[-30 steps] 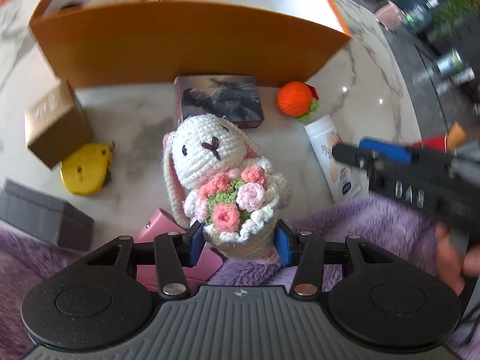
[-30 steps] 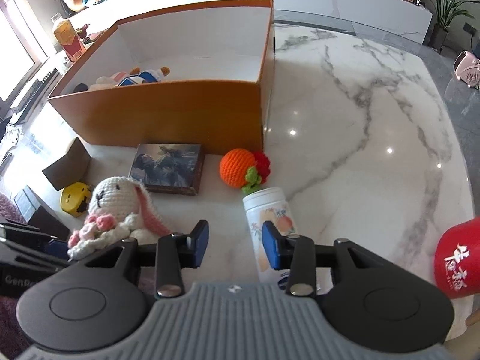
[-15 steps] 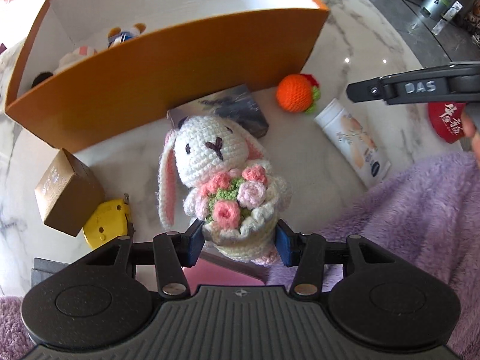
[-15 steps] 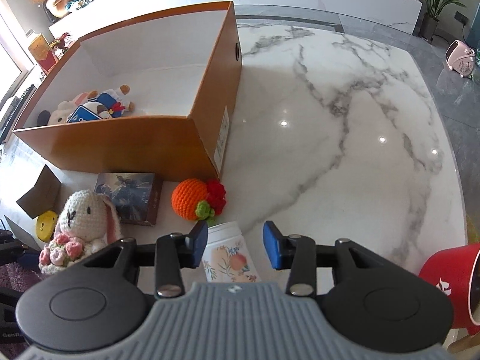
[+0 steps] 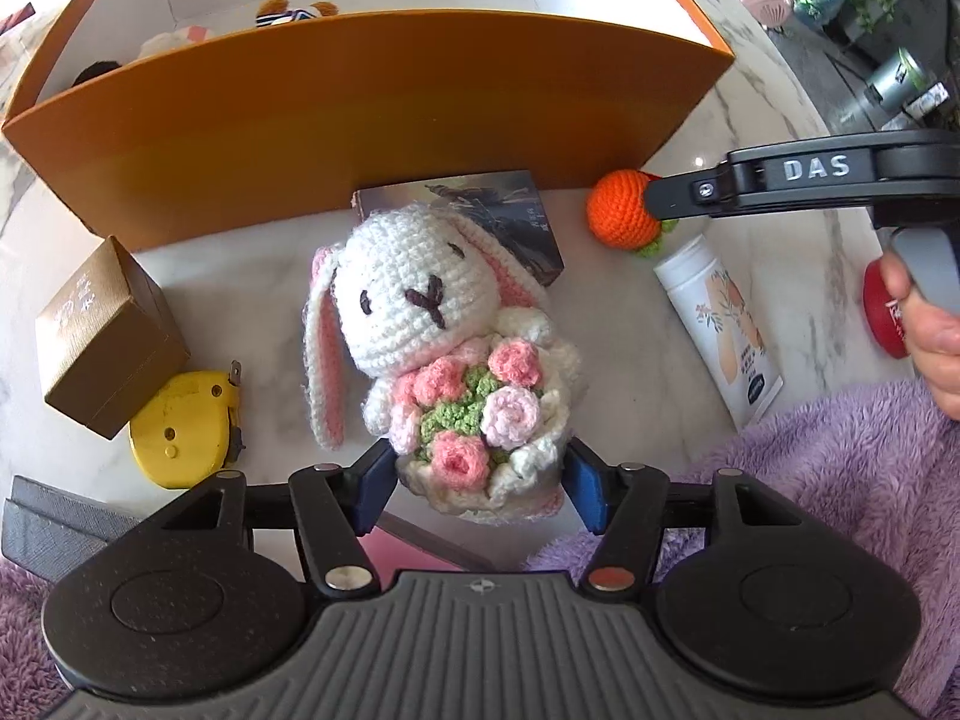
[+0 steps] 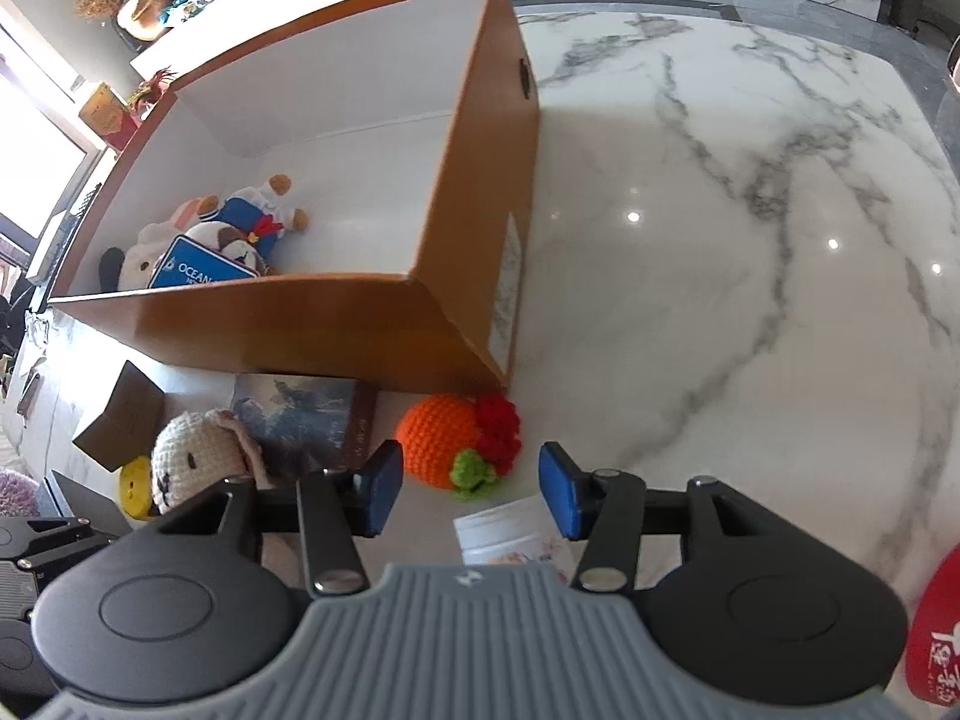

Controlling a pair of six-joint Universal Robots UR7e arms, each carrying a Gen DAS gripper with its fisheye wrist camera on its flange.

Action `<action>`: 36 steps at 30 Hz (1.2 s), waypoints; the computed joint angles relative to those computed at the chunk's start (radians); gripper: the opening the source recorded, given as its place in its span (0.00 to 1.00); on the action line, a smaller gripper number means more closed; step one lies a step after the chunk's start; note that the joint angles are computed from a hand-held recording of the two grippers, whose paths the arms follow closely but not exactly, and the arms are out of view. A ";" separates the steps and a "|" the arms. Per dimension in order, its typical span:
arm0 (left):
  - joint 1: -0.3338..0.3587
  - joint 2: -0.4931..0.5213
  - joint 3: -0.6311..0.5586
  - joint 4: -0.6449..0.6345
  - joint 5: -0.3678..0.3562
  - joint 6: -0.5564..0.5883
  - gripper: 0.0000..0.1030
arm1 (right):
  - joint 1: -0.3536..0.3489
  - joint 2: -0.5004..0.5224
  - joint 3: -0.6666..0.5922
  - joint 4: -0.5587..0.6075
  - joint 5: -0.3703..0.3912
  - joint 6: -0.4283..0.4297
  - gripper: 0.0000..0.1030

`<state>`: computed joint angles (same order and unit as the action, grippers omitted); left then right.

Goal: Organize objects
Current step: 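Grasp the orange crochet fruit with the right gripper while the left holds the bunny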

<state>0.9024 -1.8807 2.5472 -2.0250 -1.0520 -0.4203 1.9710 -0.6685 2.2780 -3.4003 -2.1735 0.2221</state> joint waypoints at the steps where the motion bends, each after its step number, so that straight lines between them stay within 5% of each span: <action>1: 0.006 -0.003 0.002 -0.008 -0.003 -0.002 0.70 | 0.001 0.011 -0.012 0.006 -0.003 -0.004 0.51; 7: 0.038 0.003 0.009 -0.054 -0.017 -0.008 0.77 | -0.010 0.051 -0.056 0.030 -0.004 -0.021 0.52; 19: 0.038 0.000 0.027 -0.101 -0.012 -0.024 0.73 | -0.017 0.088 -0.070 -0.007 -0.009 -0.042 0.54; 29: 0.007 -0.053 0.040 -0.061 -0.003 -0.045 0.54 | -0.009 0.107 -0.067 -0.033 -0.021 -0.047 0.52; 36: -0.036 -0.131 0.052 0.008 0.008 -0.069 0.50 | 0.006 0.103 -0.038 -0.091 -0.010 -0.037 0.51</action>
<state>0.8661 -2.0120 2.5992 -2.0171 -1.0443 -0.4890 1.9768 -0.5658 2.2401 -3.4910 -2.1833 0.1856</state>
